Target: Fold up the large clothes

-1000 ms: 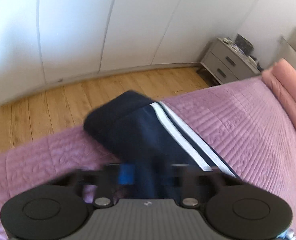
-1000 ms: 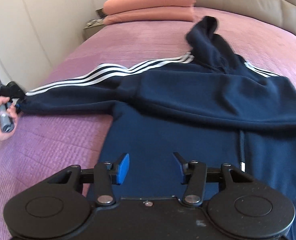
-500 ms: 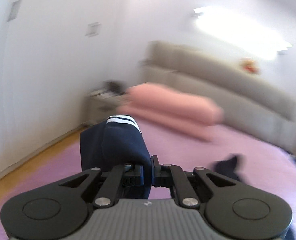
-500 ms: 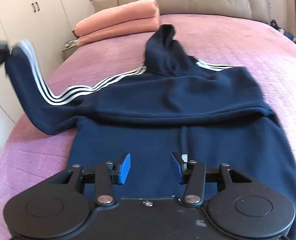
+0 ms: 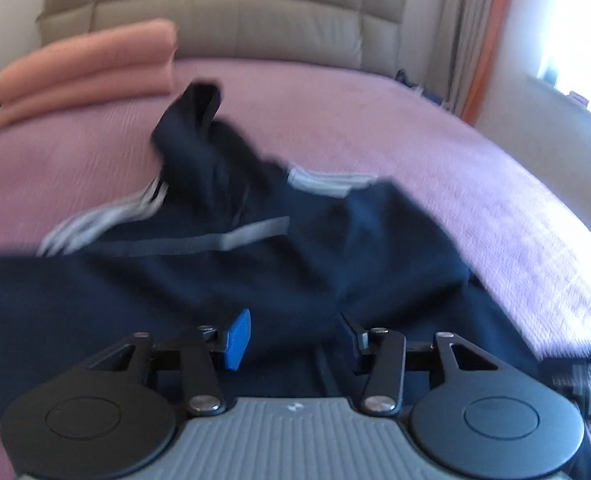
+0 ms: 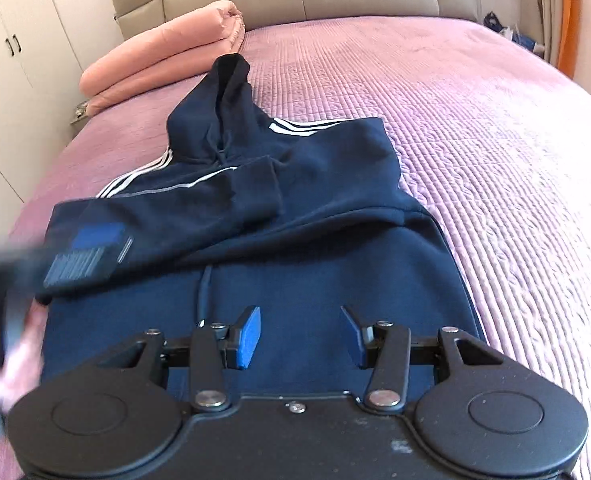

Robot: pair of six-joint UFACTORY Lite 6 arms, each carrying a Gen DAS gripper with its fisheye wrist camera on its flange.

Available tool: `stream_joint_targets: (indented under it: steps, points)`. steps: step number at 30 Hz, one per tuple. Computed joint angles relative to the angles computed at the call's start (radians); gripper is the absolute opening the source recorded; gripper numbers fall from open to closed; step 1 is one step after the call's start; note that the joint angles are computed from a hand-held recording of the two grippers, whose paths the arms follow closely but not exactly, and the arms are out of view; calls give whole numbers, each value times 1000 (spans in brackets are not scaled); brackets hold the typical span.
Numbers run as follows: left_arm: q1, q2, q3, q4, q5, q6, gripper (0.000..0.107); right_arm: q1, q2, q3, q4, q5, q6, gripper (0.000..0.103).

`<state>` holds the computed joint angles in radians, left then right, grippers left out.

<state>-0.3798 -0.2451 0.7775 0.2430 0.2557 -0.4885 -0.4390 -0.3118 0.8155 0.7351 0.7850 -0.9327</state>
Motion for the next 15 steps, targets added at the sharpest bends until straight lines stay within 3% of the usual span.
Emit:
stream_joint_targets:
  steps: [3, 5, 8, 12, 15]
  points:
    - [80, -127, -112, -156, 61, 105, 55, 57, 175, 116, 83, -47, -45, 57]
    - [113, -275, -203, -181, 160, 88, 55, 118, 304, 226, 126, -82, -47, 57]
    - [181, -458, -290, -178, 315, 68, 55, 205, 538, 447, 170, -93, -48, 75]
    - [285, -589, -335, -210, 419, 110, 56, 238, 877, 814, 109, 28, 109, 76]
    - [367, -658, -351, -255, 469, 165, 58, 254, 1034, 989, 61, 86, 223, 76]
